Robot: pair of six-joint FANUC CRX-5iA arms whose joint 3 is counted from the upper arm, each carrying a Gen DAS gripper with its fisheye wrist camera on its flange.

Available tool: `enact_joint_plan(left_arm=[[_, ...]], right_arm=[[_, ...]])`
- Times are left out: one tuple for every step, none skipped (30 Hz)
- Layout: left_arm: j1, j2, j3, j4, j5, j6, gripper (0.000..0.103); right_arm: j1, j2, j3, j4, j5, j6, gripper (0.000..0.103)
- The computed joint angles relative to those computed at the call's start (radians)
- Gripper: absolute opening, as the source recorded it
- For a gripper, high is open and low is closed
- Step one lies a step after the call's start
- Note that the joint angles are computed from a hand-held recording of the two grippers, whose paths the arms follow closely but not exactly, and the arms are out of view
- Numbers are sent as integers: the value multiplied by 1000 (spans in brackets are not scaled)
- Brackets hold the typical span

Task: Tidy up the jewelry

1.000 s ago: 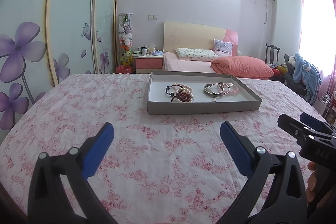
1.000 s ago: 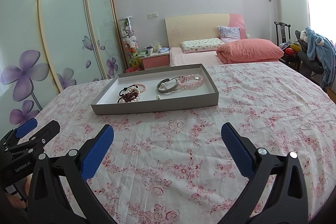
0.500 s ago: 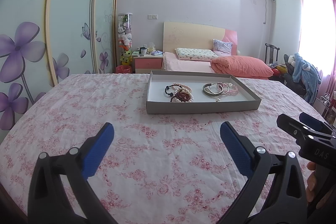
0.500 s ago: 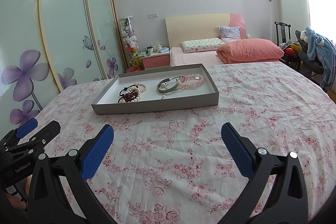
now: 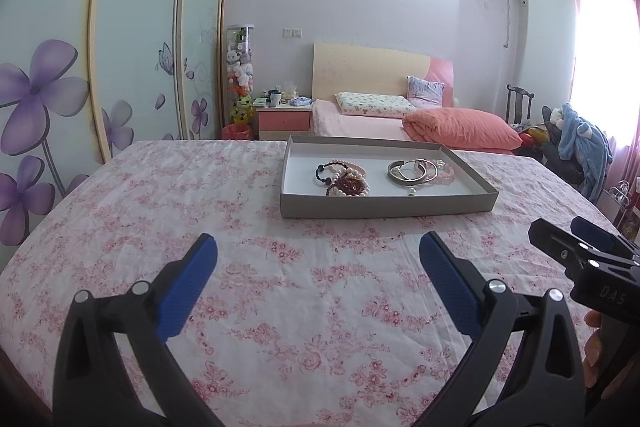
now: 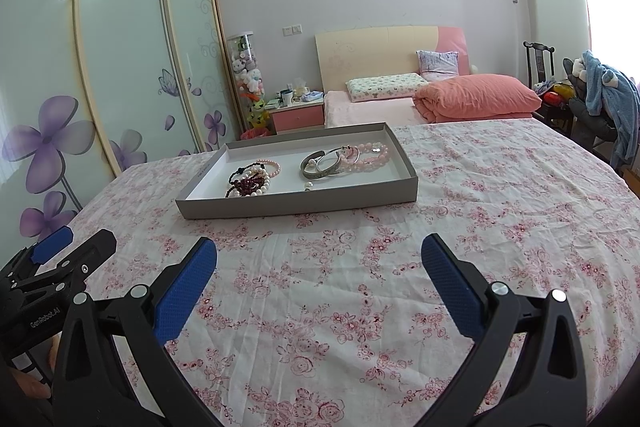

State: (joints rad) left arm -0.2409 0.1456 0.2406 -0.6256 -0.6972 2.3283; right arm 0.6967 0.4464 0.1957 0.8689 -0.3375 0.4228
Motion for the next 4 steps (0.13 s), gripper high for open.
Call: enact_joint_plan(left_arm=[[2,0,0,3,2,-3,99],[2,-1,-1,4,2,-4,99],[5,1,3,8,2,-9,99],[5,1,3,8,2,-10,99]], right_arm=[[0,0,0,0,0,0,101],[0,0,1,0,-1,0,101],[0,0,0,1,0,-2,101],[0,2,6,-9,-3,9,101]])
